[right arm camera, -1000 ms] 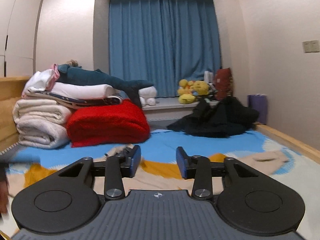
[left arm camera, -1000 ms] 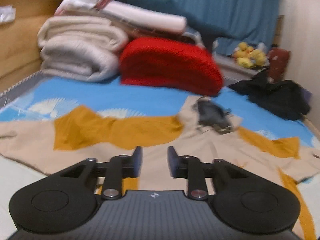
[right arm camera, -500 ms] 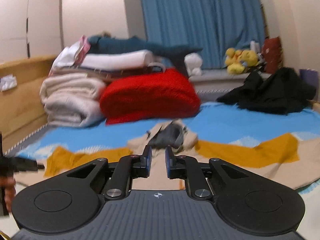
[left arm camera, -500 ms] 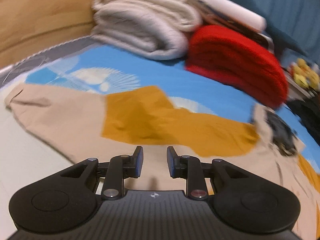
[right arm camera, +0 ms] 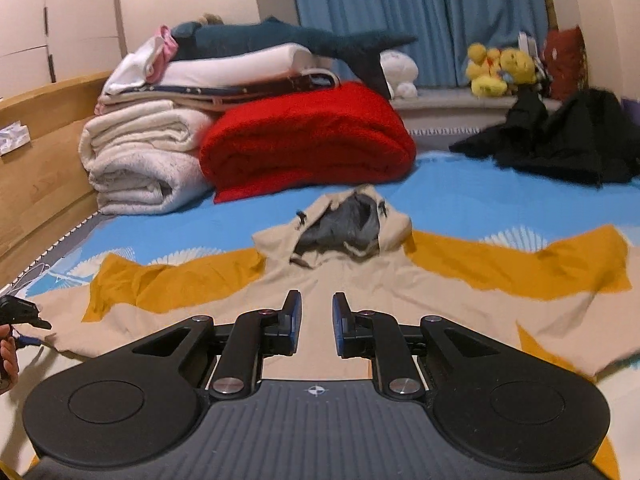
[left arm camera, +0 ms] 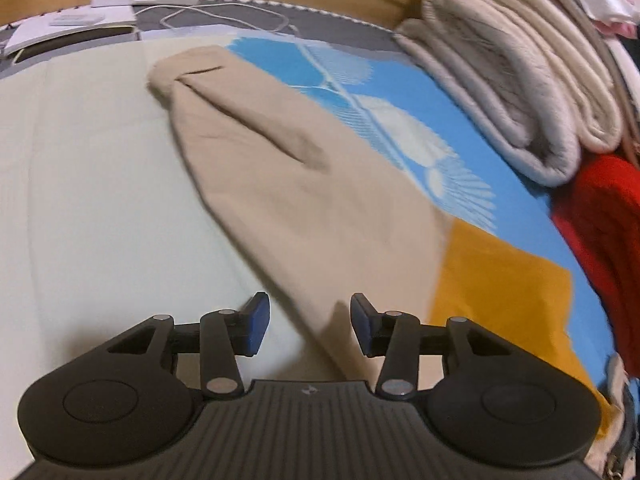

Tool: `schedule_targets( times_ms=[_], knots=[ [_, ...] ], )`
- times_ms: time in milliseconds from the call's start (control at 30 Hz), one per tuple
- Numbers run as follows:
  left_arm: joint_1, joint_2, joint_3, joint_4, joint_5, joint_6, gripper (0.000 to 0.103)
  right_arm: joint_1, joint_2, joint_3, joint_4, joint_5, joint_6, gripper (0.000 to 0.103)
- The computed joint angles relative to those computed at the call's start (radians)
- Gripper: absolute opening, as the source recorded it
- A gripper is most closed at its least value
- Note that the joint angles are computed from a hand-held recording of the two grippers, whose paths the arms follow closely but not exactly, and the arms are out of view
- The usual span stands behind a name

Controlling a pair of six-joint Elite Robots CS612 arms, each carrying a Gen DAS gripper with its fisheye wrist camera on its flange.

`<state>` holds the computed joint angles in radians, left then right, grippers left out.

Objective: Fold large clothes

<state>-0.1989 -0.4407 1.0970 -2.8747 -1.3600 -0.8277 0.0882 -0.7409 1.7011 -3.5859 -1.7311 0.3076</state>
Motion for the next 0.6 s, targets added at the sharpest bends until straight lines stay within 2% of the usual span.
schedule_targets(
  times_ms=[167, 233, 267, 300, 367, 433, 467, 533, 600],
  knots=[
    [0.015, 0.013, -0.007, -0.045, 0.007, -0.046, 0.049, -0.002, 0.006, -0.015, 0.061, 0.003, 0.028, 0.017],
    [0.016, 0.020, -0.009, -0.072, 0.009, -0.062, 0.045, -0.002, 0.006, -0.016, 0.073, 0.007, 0.029, 0.017],
    [0.017, 0.023, -0.009, -0.088, 0.011, -0.061, 0.021, -0.002, 0.006, -0.017, 0.077, 0.008, 0.029, 0.017],
    [0.017, 0.025, -0.011, -0.086, 0.009, -0.057, 0.002, -0.001, 0.005, -0.017, 0.082, 0.009, 0.028, 0.017],
    [0.009, 0.025, -0.014, -0.097, 0.037, -0.045, 0.001, -0.002, 0.003, -0.015, 0.092, 0.012, 0.025, 0.017],
    [-0.010, 0.015, -0.009, -0.122, 0.114, 0.008, 0.000, -0.003, 0.000, -0.012, 0.099, 0.013, 0.029, 0.017],
    [-0.025, 0.009, -0.010, -0.144, 0.164, 0.063, 0.000, -0.004, -0.003, -0.010, 0.105, 0.016, 0.034, 0.017],
    [-0.059, -0.004, -0.008, -0.220, 0.231, 0.192, 0.000, -0.006, -0.008, -0.007, 0.113, 0.015, 0.042, 0.017],
    [-0.102, -0.024, 0.008, -0.337, 0.228, 0.363, 0.000, -0.009, -0.015, -0.002, 0.117, 0.014, 0.054, 0.016]
  ],
)
